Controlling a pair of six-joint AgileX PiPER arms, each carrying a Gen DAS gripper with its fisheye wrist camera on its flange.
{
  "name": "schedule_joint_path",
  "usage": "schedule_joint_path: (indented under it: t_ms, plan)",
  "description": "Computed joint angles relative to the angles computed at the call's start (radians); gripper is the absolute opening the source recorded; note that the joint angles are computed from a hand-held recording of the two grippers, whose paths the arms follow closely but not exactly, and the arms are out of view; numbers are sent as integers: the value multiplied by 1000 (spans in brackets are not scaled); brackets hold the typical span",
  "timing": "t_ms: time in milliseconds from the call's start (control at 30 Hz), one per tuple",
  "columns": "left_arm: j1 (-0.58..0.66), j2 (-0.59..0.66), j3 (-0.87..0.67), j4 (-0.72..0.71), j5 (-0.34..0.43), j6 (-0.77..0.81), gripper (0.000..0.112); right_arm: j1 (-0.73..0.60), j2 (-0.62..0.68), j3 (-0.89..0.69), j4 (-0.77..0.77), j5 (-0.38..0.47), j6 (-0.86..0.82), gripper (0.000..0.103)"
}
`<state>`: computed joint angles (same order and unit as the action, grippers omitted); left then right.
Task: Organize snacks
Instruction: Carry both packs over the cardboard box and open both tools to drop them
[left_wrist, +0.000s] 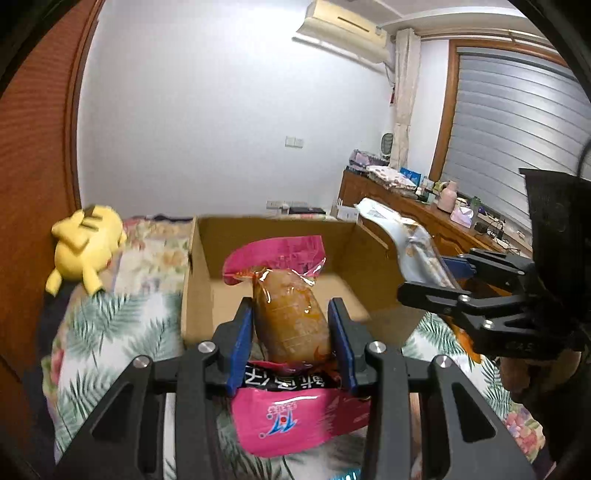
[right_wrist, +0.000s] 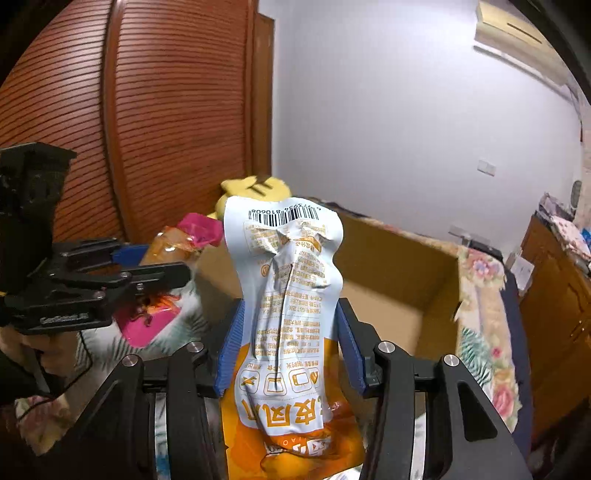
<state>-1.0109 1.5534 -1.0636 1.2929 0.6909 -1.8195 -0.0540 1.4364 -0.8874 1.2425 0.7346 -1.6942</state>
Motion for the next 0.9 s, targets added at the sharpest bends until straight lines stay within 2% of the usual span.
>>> schedule_joint_path:
  t_ms: [233, 500, 600, 900]
  plan:
    - [161, 82, -148, -99, -116, 211, 39, 55, 159, -174, 35, -92, 44, 50]
    - [254, 203, -246, -139, -188, 291, 39, 101, 292, -265, 58, -217, 15, 51]
    - [258, 244, -277, -165, -195, 325, 39, 104, 312, -241, 125, -264, -76, 51]
    - [264, 322, -339, -257, -184, 408, 40, 113, 350, -235, 167, -304, -116, 53]
